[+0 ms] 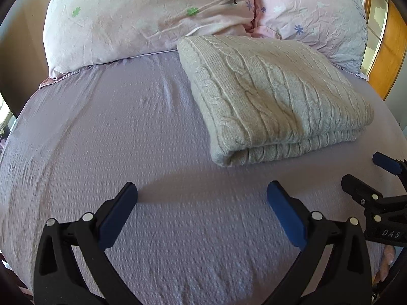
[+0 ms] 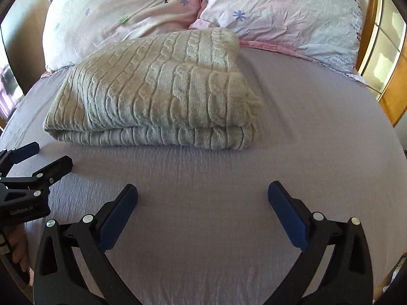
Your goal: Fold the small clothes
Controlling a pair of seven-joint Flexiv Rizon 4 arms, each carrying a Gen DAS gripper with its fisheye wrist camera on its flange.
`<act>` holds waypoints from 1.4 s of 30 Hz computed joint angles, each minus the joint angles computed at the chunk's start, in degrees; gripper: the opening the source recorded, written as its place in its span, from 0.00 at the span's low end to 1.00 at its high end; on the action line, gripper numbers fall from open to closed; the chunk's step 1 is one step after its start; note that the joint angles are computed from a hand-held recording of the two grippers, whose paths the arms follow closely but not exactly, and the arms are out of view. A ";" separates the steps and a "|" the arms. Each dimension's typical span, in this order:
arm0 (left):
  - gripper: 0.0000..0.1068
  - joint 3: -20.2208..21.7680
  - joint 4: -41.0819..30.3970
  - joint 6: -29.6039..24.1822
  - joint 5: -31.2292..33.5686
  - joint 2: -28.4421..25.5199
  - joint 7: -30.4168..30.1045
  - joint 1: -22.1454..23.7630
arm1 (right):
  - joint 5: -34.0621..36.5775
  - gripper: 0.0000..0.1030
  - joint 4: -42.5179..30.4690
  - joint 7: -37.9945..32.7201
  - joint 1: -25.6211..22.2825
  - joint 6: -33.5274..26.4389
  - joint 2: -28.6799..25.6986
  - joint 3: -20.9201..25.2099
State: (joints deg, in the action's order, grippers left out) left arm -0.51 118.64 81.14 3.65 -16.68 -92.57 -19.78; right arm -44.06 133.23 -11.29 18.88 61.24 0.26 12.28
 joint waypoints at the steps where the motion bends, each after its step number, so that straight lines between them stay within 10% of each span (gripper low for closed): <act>1: 0.95 -0.08 -0.04 -0.12 -0.05 0.02 0.12 0.09 | -0.47 0.99 0.27 0.43 -0.02 0.08 0.24 0.05; 42: 0.95 -0.54 -0.06 -0.41 -0.89 0.03 0.98 0.52 | 1.59 0.99 0.10 -1.75 0.09 -0.21 0.54 0.36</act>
State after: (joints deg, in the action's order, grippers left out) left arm -1.05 118.58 80.73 2.76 -16.65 -91.59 -19.27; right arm -42.48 133.33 -13.04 18.97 61.03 0.80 12.64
